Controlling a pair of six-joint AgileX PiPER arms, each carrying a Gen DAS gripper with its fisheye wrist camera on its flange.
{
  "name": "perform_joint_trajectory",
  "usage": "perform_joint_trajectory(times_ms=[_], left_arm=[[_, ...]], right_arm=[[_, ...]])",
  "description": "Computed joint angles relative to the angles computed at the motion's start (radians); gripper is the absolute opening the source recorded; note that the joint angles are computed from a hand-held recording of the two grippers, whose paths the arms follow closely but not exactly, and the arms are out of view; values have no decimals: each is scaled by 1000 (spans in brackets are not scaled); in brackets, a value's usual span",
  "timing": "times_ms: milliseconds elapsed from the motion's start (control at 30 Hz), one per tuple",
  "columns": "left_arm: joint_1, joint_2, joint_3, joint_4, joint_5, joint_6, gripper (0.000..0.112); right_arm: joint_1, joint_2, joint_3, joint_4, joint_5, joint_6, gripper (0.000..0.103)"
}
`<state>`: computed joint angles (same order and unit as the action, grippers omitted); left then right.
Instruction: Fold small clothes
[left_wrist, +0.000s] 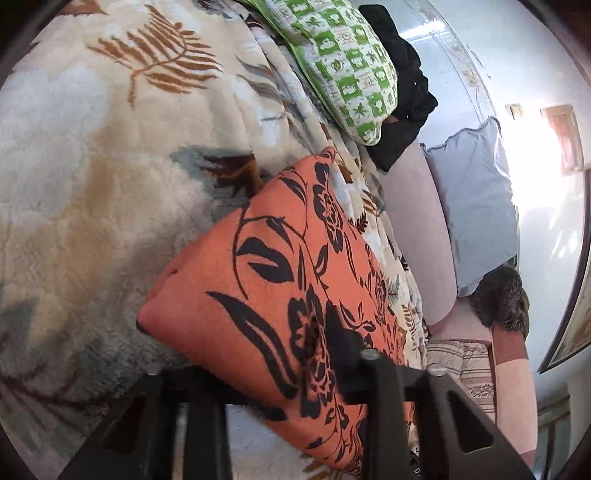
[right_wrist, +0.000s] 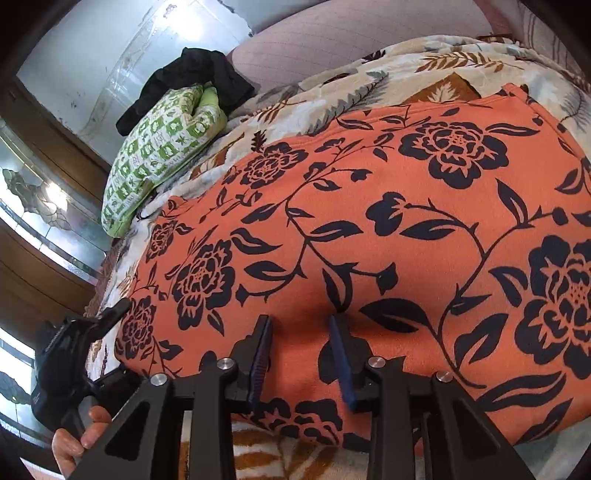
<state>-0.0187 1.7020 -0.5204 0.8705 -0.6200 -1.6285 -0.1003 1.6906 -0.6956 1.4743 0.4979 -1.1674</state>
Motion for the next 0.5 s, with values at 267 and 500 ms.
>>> perform_joint_trajectory(times_ms=[267, 500], left_arm=[[-43, 30, -41, -45, 38, 54, 39], [-132, -26, -51, -204, 140, 230, 19]], right_arm=[[-24, -12, -8, -109, 32, 19, 35], [-21, -148, 60, 126, -3, -205, 33]])
